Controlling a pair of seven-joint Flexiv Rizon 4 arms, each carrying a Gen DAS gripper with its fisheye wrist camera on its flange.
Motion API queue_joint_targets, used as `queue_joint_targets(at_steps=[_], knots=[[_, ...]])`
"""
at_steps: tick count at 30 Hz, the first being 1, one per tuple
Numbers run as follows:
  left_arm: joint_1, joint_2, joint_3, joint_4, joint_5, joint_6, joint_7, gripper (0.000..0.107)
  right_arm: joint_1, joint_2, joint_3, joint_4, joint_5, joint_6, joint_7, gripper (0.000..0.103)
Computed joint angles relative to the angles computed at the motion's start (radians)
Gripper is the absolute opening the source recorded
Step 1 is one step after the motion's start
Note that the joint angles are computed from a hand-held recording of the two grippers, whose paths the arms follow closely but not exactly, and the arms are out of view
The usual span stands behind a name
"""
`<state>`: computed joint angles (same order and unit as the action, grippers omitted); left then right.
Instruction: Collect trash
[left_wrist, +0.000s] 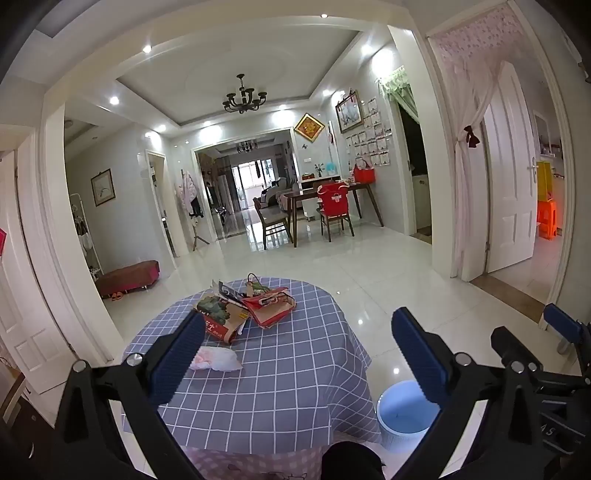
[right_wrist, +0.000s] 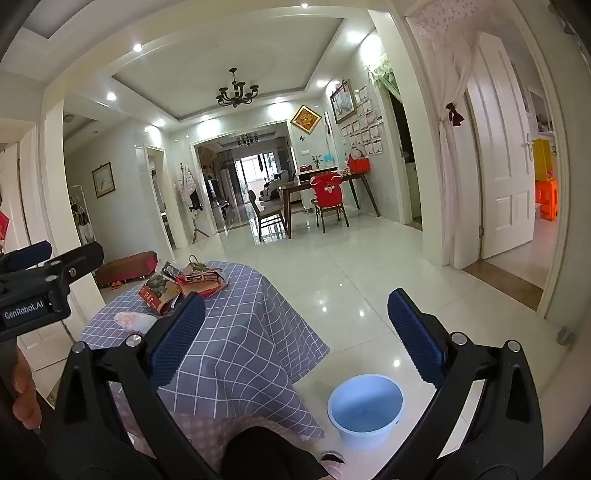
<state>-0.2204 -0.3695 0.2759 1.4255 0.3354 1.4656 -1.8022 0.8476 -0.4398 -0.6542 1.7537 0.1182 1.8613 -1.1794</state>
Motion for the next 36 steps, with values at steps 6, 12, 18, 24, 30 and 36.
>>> queue_joint_targets(at_steps=[6, 12, 18, 24, 30, 36], knots=[[0.007, 0.003, -0.012, 0.001, -0.002, -0.014, 0.009, 0.099, -0.005, 0.003, 0.007, 0.0, -0.001, -0.003, 0.005, 0.097], [0.008, 0.004, -0.012, 0.0, 0.001, -0.013, 0.004, 0.099, -0.004, 0.003, 0.005, 0.001, -0.003, -0.002, 0.006, 0.097], [0.009, 0.004, -0.013, 0.0, 0.002, -0.013, 0.004, 0.099, -0.005, 0.003, 0.006, 0.001, -0.003, -0.002, 0.007, 0.097], [0.009, 0.004, -0.012, 0.0, 0.004, -0.011, 0.003, 0.099, -0.007, 0.004, 0.009, 0.001, -0.003, 0.001, 0.006, 0.097], [0.009, 0.003, -0.012, -0.001, 0.005, -0.011, 0.002, 0.099, -0.008, 0.003, 0.011, 0.0, 0.001, 0.003, 0.001, 0.097], [0.008, 0.003, -0.011, -0.001, 0.006, -0.011, 0.001, 0.099, -0.01, 0.004, 0.014, 0.0, 0.003, 0.003, -0.001, 0.097]])
